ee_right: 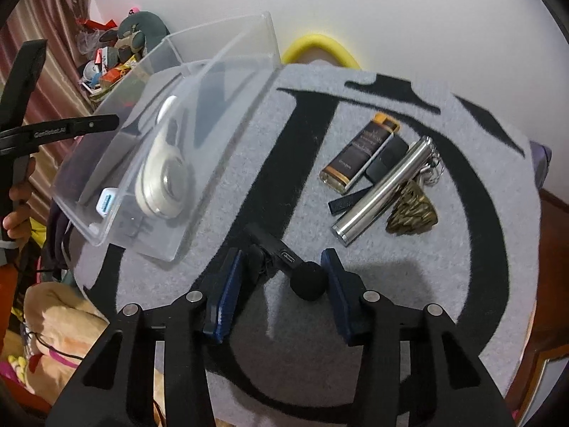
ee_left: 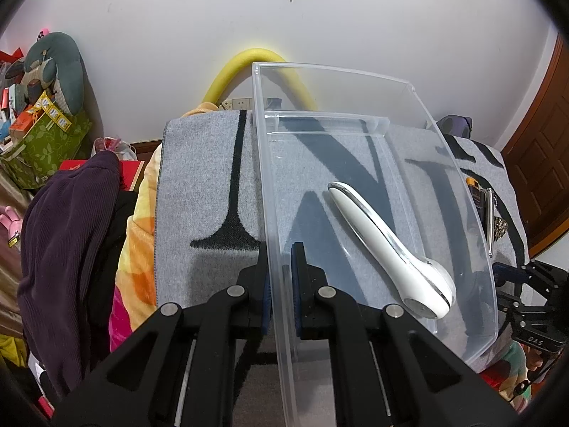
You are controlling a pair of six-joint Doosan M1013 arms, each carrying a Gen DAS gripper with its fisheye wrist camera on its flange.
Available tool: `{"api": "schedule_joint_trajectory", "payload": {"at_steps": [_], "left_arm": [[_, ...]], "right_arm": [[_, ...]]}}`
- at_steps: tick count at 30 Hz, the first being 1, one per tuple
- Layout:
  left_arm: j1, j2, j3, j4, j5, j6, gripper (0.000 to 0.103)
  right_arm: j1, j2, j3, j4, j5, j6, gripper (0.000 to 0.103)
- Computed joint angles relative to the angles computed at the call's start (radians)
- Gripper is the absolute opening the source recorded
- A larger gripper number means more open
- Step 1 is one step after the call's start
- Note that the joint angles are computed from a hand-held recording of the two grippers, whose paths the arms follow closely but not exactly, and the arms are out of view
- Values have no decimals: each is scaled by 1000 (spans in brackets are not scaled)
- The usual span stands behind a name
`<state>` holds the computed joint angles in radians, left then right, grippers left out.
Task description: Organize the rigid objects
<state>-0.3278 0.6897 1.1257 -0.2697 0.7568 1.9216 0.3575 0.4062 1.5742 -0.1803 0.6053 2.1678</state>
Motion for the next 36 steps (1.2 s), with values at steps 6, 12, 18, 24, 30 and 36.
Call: {"api": "schedule_joint_trajectory", "payload": {"at_steps": [6, 12, 18, 24, 30, 36], "left_arm": [[0, 0, 0, 0, 0, 0, 7], [0, 0, -1, -1, 1, 0, 7], [0, 0, 0, -5, 0, 1, 7], [2, 3, -4, -17, 5, 11, 7], [7, 4, -8, -37, 14, 24, 7], [8, 4, -7, -42, 15, 28, 7]], "right_arm": [[15, -25, -7, -114, -12, 77, 42], [35, -42, -42, -244, -30, 149, 42], [46, -24, -109, -305, -46, 166, 42], [53, 40, -202, -215, -56, 47, 42], [58, 139, -298, -2, 8, -147, 42], [72, 205, -357, 5, 92, -174, 43]]}}
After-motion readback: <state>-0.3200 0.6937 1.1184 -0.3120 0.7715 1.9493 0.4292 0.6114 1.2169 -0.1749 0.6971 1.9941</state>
